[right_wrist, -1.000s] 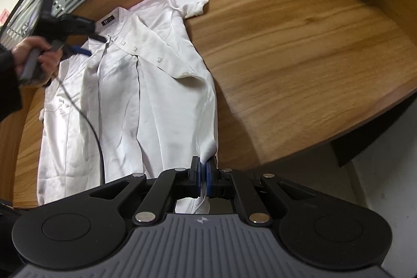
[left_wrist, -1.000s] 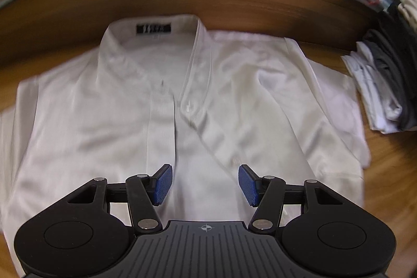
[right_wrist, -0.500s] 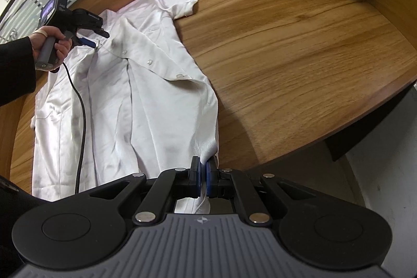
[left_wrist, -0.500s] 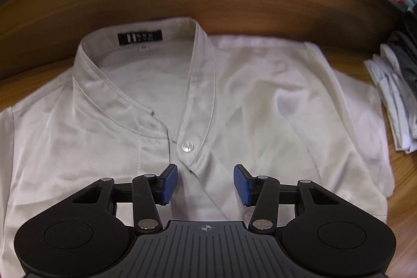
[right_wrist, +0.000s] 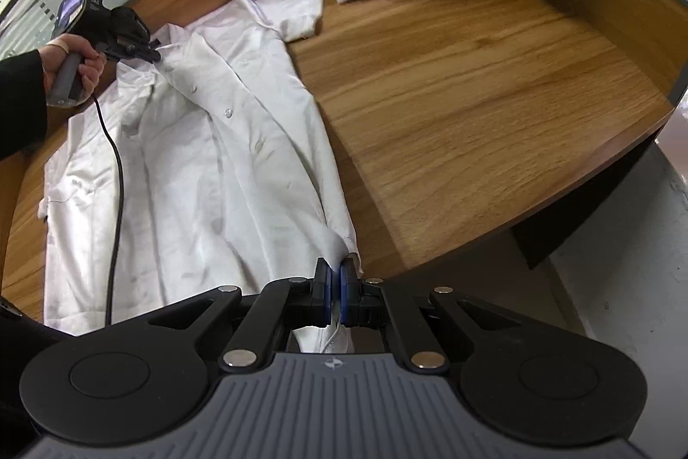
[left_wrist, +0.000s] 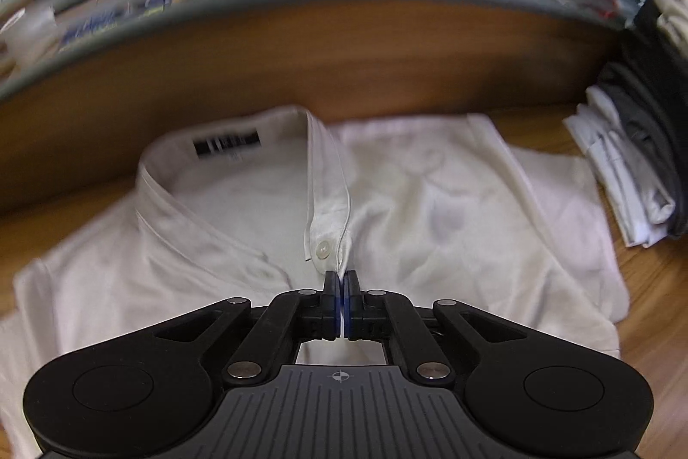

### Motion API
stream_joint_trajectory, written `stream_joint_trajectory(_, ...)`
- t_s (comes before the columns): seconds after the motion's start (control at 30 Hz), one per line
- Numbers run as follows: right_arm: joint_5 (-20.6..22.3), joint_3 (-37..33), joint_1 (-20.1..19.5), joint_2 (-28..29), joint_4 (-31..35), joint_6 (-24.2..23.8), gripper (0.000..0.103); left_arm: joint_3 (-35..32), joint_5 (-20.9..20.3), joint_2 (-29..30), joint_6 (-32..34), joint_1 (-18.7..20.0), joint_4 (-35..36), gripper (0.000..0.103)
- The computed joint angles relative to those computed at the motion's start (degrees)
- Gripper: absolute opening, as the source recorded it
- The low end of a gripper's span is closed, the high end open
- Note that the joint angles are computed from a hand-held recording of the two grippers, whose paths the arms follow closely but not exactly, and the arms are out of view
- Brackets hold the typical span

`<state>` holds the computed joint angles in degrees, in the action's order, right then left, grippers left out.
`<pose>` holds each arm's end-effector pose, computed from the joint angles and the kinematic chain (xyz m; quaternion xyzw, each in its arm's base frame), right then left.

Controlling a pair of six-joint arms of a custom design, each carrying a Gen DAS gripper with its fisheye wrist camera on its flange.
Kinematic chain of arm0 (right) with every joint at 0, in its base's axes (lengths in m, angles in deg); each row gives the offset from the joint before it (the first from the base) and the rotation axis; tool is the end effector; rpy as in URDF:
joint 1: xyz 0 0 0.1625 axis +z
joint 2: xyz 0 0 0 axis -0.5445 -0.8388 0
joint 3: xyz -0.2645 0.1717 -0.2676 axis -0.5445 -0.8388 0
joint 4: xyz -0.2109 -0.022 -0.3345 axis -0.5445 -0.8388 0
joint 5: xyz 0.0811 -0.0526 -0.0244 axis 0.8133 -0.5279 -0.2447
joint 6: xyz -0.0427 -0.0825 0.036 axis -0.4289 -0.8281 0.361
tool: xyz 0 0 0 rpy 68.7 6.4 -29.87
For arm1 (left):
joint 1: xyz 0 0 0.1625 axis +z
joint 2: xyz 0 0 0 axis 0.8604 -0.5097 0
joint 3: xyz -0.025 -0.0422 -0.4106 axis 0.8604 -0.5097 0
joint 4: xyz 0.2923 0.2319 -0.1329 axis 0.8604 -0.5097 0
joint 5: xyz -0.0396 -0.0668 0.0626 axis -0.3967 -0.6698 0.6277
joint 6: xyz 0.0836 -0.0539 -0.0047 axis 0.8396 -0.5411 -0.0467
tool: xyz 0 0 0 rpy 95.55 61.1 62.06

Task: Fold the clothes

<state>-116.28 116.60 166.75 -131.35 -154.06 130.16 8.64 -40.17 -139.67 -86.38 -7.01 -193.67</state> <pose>0.2779 -0.2049 0.2333 -0.0484 -0.9115 0.3104 0.2655 -0.2413 -0.6489 0.2692 0.1394 0.9082 -0.2111 0.3335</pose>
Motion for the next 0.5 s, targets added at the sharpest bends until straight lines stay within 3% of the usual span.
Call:
stream_joint_trajectory(0.23,-0.8,-7.0,8.2,10.0,5.7,9.5,0.004,-4.6,-2.8,-3.3,6.8,0.8,3.7,0.003)
stream_joint_trajectory(0.5,0.8,-12.8,12.9,22.9,5.0,17.4,0.003,-4.7,-2.6,-5.3,12.8,2.7,5.1,0.003)
